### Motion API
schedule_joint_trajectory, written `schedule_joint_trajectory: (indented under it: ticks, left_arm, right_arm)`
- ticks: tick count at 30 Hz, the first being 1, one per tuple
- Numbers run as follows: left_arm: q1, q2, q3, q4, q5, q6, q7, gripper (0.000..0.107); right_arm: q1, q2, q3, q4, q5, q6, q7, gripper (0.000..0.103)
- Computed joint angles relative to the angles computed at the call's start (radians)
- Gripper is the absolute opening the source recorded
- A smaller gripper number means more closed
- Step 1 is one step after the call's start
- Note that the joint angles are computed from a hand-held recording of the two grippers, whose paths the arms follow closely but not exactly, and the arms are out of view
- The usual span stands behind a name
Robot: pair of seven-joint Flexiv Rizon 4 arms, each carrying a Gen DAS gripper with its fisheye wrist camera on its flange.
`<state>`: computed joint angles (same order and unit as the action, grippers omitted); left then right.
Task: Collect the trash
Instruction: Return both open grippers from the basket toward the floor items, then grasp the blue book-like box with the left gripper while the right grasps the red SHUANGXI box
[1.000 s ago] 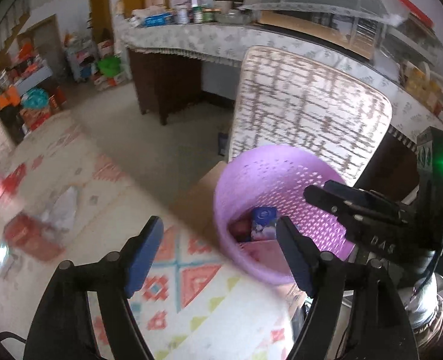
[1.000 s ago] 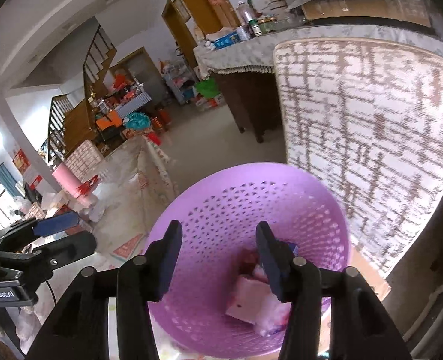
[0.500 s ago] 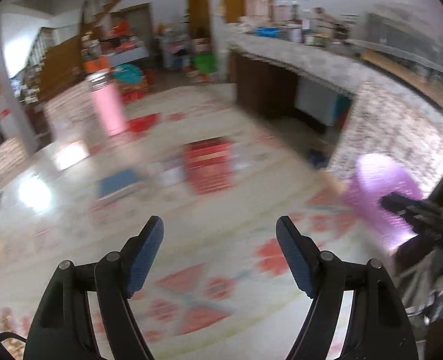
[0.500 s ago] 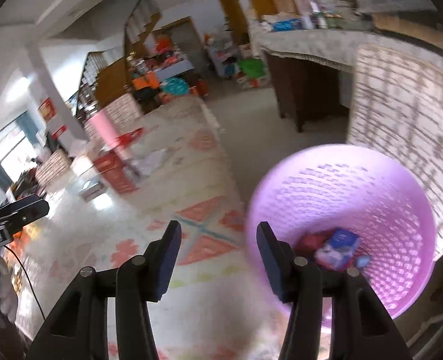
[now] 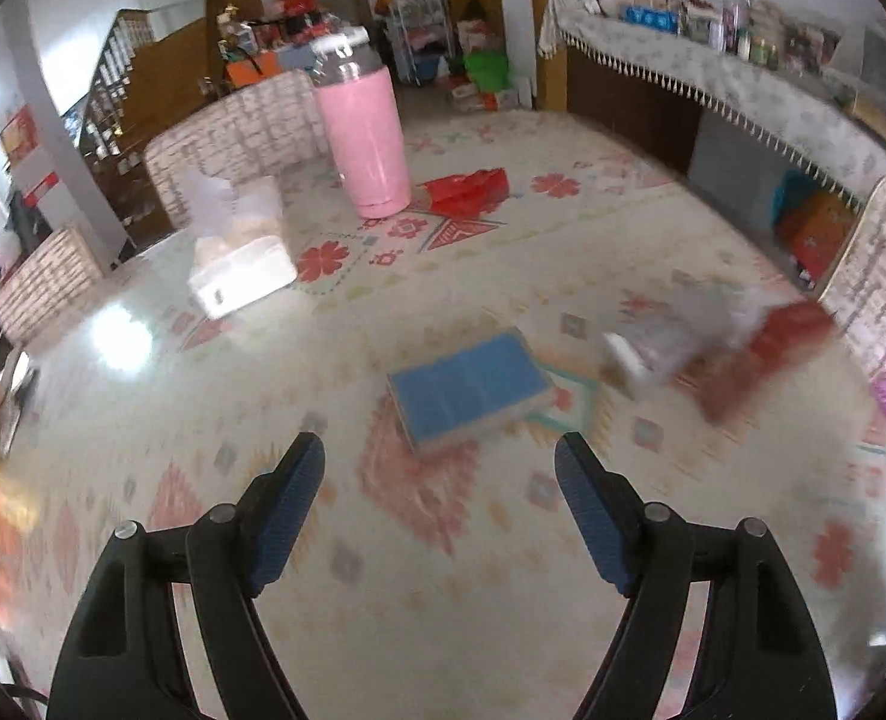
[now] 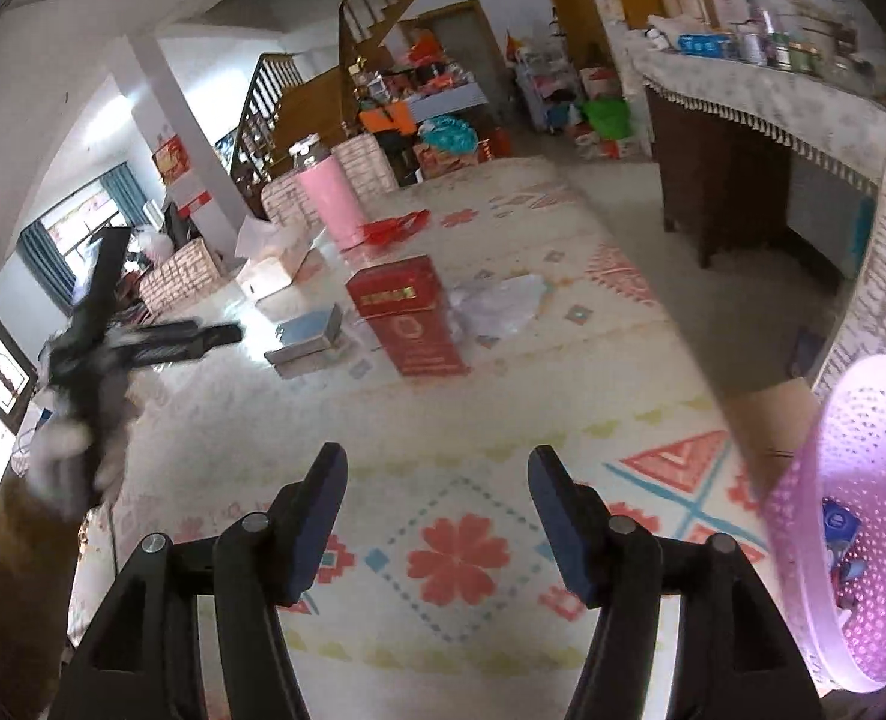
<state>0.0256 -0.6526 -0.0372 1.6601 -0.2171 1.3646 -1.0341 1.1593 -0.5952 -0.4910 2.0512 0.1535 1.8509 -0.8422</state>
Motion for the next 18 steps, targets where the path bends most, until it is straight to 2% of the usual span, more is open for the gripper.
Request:
schedule_joint_trajectory:
  ticks: [2, 4, 5, 11, 14, 18]
  left_arm:
    - [0.009, -0.057, -0.008, -0.095, -0.01, -0.064, 0.016, 0.078]
    - [0.04, -0.113, -0.048, -0.186, -0.045, -0.141, 0.044, 0.078]
    - [0.059, -0.152, -0.072, -0.255, -0.073, -0.218, 0.061, 0.078]
    - [0.076, -0.288, -0.084, -0.486, -0.141, -0.482, 0.061, 0.078]
    - [0.086, -0.314, -0.097, -0.531, -0.156, -0.588, 0.092, 0.078]
    - [0.108, -0.27, -0.135, -0.453, -0.191, -0.615, 0.199, 0.079]
  right_arm:
    - [-0.023, -0.009, 0.014, -0.02, -0.01, -0.018, 0.004, 0.067]
    - [-0.041, -0.015, 0.023, -0.032, -0.02, -0.03, 0.019, 0.067]
    - [-0.052, -0.02, 0.028, -0.04, -0.025, -0.037, 0.029, 0.067]
    - [-0.124, -0.04, 0.074, -0.078, -0.079, -0.072, 0.089, 0.067]
    - [-0.177, -0.051, 0.116, -0.111, -0.122, -0.087, 0.109, 0.067]
    - [-0.226, -0.064, 0.158, -0.147, -0.172, -0.091, 0.122, 0.067]
